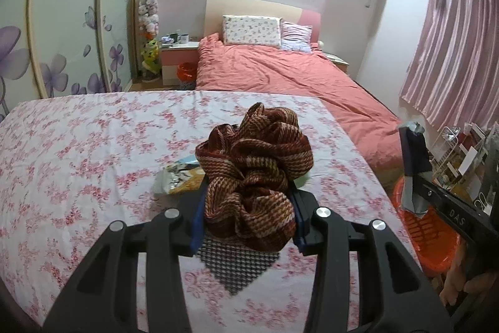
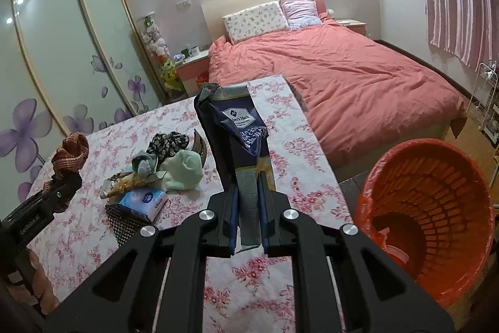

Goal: Collect trash
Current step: 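Carry scrunchie and wrapper over the orange basket and release both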

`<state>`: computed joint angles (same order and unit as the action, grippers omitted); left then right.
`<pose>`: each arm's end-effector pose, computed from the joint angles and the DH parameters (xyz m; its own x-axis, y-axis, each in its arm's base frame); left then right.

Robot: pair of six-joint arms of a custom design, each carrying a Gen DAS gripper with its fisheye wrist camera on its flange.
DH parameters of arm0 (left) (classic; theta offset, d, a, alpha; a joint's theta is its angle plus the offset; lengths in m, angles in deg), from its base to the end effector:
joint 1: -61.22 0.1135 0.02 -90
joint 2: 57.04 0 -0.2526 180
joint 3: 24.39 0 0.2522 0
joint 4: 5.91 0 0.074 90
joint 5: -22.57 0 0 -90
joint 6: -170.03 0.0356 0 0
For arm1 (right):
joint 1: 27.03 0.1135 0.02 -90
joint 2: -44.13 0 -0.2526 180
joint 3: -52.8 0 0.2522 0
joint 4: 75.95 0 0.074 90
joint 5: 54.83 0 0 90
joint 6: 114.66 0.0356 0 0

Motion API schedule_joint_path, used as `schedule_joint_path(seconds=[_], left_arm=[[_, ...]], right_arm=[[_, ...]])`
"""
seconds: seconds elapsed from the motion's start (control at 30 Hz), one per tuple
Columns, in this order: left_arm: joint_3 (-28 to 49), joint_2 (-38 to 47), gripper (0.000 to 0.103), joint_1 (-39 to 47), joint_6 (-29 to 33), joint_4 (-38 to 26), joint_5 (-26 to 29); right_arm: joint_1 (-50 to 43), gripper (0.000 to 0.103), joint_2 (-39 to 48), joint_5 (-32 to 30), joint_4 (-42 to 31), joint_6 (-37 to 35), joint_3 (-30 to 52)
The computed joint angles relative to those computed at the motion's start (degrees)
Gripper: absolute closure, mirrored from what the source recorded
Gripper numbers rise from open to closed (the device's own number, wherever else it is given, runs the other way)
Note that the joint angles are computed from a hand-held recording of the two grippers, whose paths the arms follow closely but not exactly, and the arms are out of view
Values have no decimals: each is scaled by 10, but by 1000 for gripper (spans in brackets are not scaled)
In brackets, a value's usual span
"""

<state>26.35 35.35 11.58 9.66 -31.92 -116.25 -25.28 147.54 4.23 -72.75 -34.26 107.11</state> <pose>0.1862 -0.1777 0.1081 -0.4993 -0.3702 -0.7834 -0.4579 0.8803 -0.1241 0.3157 0.0280 0.0935 -0.6437 -0.1628 -0.7477 -0.4982 0.8309 0.2480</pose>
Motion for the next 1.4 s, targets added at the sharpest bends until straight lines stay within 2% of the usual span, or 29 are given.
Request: schedule_joint_path(seconds=[0.4,0.8,1.03,1.4], left_arm=[[99,83,60,-32,40,11,7],[226,205,60,-47,135,97,60],[341,298,60,-51,206,130,103],[578,461,60,-39,284,94,189]], right_arm=[[-73,91,0,-35,2,-13,-3],[-165,91,51,-62,3,-23,41],[-216,91,90,-80,-2,-19,80],[-259,91,162,-90,-17,6,157]])
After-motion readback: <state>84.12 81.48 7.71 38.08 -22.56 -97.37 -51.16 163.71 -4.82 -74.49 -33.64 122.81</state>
